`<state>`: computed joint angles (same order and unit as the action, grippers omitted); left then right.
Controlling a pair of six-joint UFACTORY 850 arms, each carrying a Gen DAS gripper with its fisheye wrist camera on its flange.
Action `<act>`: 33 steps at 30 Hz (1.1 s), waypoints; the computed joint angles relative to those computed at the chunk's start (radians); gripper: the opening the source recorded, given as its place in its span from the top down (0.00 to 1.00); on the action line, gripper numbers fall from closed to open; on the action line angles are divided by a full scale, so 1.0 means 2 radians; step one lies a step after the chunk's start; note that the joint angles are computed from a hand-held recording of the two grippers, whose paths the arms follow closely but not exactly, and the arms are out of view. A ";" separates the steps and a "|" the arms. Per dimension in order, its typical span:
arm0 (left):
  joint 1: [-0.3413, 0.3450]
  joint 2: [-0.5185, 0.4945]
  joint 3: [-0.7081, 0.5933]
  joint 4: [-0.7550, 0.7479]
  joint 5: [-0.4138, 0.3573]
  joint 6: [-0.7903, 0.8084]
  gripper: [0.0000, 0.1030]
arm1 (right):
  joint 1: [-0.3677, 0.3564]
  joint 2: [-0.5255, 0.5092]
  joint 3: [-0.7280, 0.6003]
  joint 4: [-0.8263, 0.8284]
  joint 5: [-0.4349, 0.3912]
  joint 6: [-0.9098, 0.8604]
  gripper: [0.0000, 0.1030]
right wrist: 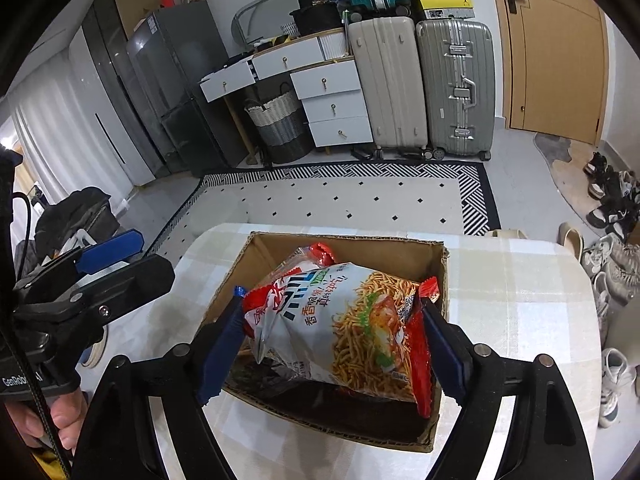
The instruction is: Organize snacks
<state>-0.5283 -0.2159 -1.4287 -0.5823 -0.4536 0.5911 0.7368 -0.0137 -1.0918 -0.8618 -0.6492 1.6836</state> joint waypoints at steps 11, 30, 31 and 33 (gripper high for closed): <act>-0.007 -0.007 -0.011 0.030 -0.006 -0.026 0.25 | 0.002 0.009 0.006 -0.024 -0.007 0.018 0.12; -0.017 0.054 0.026 0.052 0.014 -0.045 0.22 | 0.048 0.044 0.000 -0.063 -0.072 0.047 0.12; -0.018 0.063 0.029 0.054 0.014 -0.048 0.22 | 0.054 0.045 -0.003 -0.065 -0.079 0.048 0.12; -0.018 0.081 0.038 0.051 0.015 -0.044 0.21 | 0.068 0.047 -0.012 -0.070 -0.100 0.049 0.12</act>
